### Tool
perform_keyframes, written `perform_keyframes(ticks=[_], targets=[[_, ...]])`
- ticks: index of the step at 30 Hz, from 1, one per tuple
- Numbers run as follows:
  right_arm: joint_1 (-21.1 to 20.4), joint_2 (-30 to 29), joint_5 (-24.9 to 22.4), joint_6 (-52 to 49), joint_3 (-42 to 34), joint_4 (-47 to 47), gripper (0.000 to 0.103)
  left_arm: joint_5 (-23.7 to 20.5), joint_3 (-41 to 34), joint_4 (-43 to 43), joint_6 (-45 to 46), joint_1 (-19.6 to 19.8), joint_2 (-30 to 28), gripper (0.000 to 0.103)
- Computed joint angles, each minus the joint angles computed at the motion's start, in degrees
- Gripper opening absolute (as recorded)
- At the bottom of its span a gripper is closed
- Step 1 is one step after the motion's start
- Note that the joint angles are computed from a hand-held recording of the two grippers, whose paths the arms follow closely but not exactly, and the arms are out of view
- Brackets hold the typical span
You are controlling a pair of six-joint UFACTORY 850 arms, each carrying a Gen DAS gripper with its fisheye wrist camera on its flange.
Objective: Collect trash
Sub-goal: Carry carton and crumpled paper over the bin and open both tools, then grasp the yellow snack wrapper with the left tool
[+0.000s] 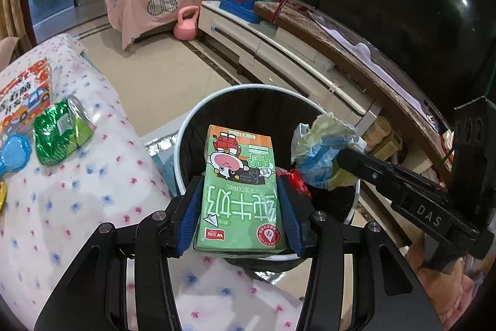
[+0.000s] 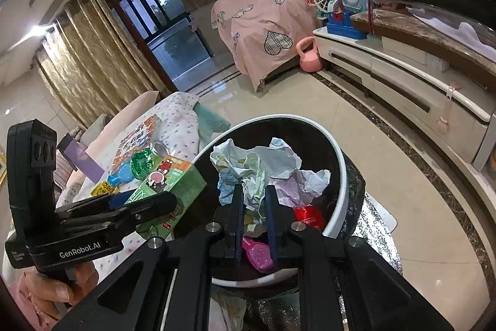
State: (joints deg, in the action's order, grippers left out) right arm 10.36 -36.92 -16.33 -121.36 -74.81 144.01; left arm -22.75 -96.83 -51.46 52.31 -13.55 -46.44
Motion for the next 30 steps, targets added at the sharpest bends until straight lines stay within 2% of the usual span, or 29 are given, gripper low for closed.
perform_keyframes(ticks=[4,6,13,16,18,20,30], targets=[[-0.4,-0.81,0.25,5.16,-1.01,-4.62,0.021,-0.3,-0.15,0.94,-1.12,0.03,-0.1,0.067],[-0.6,-0.87,-0.06,6.04,-1.08,-5.32,0.029,0.11,0.8,-1.08,0.66,0.28,0.55,0.067],[-0.22,0.88,-2.52,0.92,1.46,0.81,0.044,2.08,7.15,-9.81,8.56,2.46,4.32,0.073],[0.75,1.6,-3.86,-1.95,2.66,3.97,0.06,2.98,10.5,-12.94,10.78,4.01,5.98,0.073],[1.38,1.85,-4.97,-2.53,3.13,4.6,0.074,3.37,12.54,-15.15,12.33,5.25,6.88,0.073],[2.43,2.11,-5.8,-3.77,3.59,6.04,0.08,3.66,14.19,-16.17,12.53,6.59,7.56,0.073],[8.09,-0.63,-6.28,0.82,0.49,0.53,0.084,4.64,21.09,-25.76,18.69,14.13,10.69,0.074]])
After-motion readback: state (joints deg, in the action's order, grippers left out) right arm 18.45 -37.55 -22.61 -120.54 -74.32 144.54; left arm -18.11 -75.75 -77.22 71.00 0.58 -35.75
